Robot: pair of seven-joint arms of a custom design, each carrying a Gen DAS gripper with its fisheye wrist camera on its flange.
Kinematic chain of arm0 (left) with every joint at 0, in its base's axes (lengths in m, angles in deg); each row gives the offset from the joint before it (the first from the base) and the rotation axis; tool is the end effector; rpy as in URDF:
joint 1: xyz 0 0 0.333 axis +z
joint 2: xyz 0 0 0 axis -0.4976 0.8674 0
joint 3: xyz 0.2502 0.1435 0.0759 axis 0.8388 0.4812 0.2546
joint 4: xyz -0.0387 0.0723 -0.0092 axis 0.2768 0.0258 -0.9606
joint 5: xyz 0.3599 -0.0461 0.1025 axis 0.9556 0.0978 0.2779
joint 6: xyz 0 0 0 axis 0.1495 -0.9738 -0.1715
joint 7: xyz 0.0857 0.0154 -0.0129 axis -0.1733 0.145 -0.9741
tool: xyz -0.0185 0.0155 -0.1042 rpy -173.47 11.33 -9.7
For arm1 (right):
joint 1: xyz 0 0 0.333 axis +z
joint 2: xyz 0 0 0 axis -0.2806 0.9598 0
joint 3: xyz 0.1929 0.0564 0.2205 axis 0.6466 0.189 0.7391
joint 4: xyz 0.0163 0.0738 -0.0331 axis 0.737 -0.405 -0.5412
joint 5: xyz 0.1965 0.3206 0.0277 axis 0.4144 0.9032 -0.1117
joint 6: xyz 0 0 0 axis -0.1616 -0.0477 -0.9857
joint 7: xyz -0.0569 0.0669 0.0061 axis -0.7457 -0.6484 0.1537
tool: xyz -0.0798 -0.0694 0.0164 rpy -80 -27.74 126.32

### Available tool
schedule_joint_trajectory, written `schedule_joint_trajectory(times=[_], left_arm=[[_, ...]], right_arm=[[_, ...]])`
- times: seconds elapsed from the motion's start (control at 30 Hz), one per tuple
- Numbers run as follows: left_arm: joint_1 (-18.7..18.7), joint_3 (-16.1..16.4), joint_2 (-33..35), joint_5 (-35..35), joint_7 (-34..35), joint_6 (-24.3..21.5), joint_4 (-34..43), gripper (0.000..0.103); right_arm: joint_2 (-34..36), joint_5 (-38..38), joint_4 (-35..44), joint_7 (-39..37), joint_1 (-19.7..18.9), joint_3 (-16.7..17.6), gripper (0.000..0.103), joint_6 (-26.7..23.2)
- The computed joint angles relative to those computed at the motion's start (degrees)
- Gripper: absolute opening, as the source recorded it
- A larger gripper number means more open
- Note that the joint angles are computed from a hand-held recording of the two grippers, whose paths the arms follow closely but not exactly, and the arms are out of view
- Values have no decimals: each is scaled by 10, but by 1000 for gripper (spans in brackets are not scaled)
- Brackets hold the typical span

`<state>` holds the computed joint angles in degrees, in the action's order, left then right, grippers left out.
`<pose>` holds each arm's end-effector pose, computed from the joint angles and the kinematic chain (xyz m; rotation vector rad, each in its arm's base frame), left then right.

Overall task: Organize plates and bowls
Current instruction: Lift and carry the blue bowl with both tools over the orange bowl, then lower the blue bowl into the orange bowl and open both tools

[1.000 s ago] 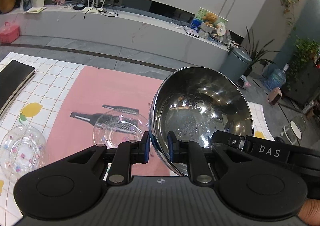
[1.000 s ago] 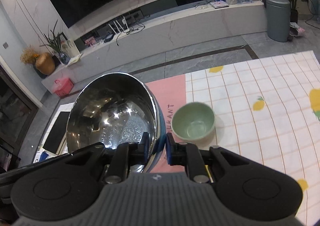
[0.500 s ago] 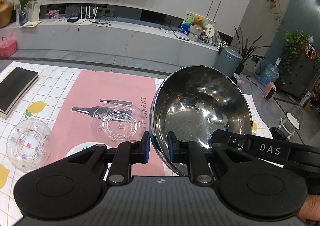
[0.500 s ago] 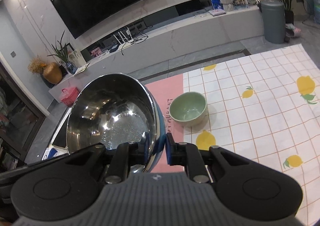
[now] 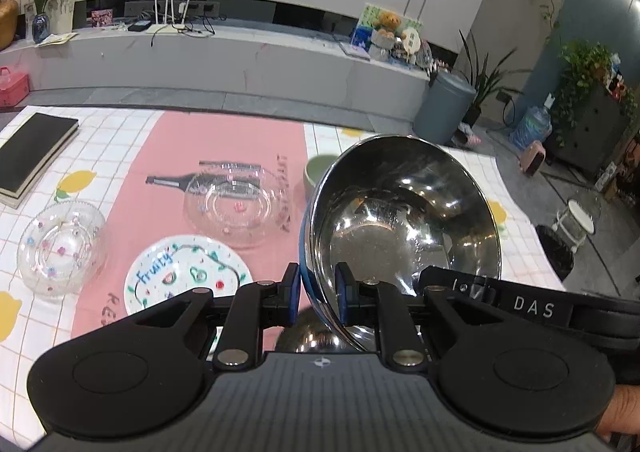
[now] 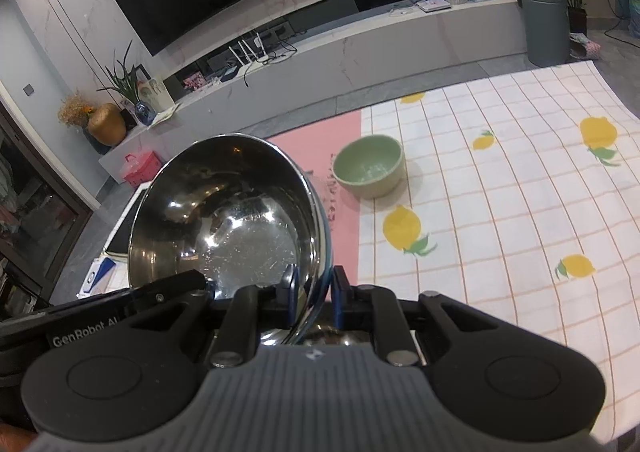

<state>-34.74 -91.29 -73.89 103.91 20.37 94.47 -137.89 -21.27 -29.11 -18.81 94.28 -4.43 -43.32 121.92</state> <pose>0.5732 -0.1488 0.5209 -2.0545 1.5047 -0.8800 0.6515 0.2341 0.5081 -1.8565 1.3801 -0.0427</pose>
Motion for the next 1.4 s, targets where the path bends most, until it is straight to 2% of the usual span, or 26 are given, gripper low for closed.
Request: schedule_joint_trajectory(times=[0.37,0.8,1.27,1.4], left_arm=[[-13,-11,4,-78,80,-55,-17,22],[-20,-13,9,-131,118,-98,-17,24],[-26,-12,20,-86,116,-136,4,26],[-26,-11,26,-93,125,-141,8,27]], right_arm=[[-26,-57,-55,20,17,-17,15,5],[-11,-124,-50,47,27,-23,15,-31],[-9,-170,-53,47,37,-27,16,-47],[-8,-187,-51,50,42,-29,18,-49]])
